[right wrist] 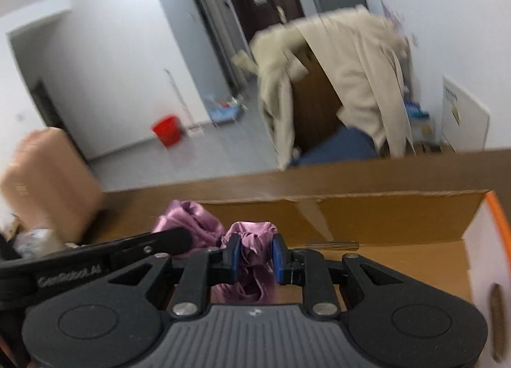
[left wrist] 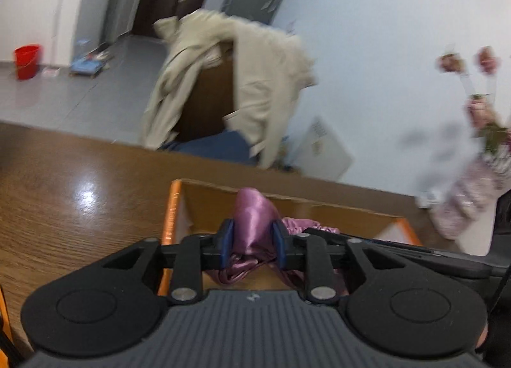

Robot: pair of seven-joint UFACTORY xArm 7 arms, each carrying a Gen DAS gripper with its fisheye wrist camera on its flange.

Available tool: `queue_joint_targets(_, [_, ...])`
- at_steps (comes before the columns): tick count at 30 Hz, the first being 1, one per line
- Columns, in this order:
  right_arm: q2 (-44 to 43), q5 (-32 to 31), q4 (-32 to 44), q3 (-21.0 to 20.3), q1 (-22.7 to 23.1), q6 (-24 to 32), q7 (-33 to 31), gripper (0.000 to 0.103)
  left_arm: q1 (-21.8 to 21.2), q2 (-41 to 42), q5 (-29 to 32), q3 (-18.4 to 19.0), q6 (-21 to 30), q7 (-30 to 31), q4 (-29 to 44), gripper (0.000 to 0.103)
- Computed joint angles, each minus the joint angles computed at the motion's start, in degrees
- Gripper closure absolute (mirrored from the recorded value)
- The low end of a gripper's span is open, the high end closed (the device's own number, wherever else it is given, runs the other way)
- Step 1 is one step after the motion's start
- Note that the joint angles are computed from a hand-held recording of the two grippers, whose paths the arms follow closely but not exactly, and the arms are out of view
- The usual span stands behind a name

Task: Organize soft objects
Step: 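Carry both pink satin items over the cardboard box and open both tools, then move both tools back toward the soft items on the table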

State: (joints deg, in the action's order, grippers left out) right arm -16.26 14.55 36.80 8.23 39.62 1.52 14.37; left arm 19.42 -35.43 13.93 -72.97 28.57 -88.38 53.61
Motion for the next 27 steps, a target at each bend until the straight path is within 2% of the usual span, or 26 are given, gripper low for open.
queue_joint_targets(1, [2.0,-0.4,0.1,0.7,-0.9,-0.9,0.6,0.083,0.4,-0.1,0.4,-0.4,-0.9,0.0,-0.9,0.076])
queue_joint_targets(3, [5.3,-2.7,1.8,3.2,-4.0,-0.4,3.1,0.075,0.1,-0.8,0.9,0.1,-3.1,0.1,-2.3,0.060])
queue_joint_targets(4, [6.1,-2.9,2.7,3.2,-4.1,0.9,3.1,0.072,-0.5,-1.8,0.9,0.6,-3.2,-0.4,-2.6,0.057])
queue_joint_targets(5, [6.7,-0.6,3.4,1.7,-2.2,1.8,1.3,0.070,-1.7,-3.4,1.1,1.4,-2.5,-0.7,-3.0,0.054])
queue_joint_targets(6, [6.1,-0.2,2.4,2.0,-2.1,0.7,0.9,0.067,-2.5,-4.3,1.3,2.0,-1.5,-0.4,-2.7,0.054])
queue_joint_targets(9, [2.0,-8.5,0.3,9.1,-10.1,-0.5,7.2,0.060,-5.7,-6.0,1.1,4.5,1.6,0.1,-1.8,0.052])
queue_joint_targets(11, [-2.7,-8.3,-1.2,7.1,-8.1,0.7,7.6,0.059,-8.5,-7.3,1.2,6.4,5.2,1.2,0.0,0.049])
queue_joint_targets(13, [-9.3,-8.3,-2.8,5.7,-6.9,3.4,7.8,0.056,-11.7,-8.9,1.5,8.4,9.3,3.1,2.1,0.042])
queue_joint_targets(15, [-18.0,-9.6,-4.7,6.9,-8.3,7.7,9.5,0.053,-14.7,-11.3,1.0,9.9,14.6,4.5,4.9,0.035])
queue_joint_targets(19, [-36.2,-10.9,-7.6,7.0,-8.2,18.6,11.0,0.043,-16.9,-15.9,-0.7,10.2,24.9,8.6,12.3,0.021])
queue_joint_targets(24, [-62.6,-11.6,-10.8,8.4,-5.9,36.9,10.8,0.029,-18.0,-22.0,-3.6,8.5,34.7,12.8,21.3,0.008])
queue_joint_targets(27, [-75.8,-10.9,-10.9,11.6,-3.2,48.3,9.5,0.027,-17.9,-24.6,-6.5,7.2,39.9,14.2,26.6,0.005])
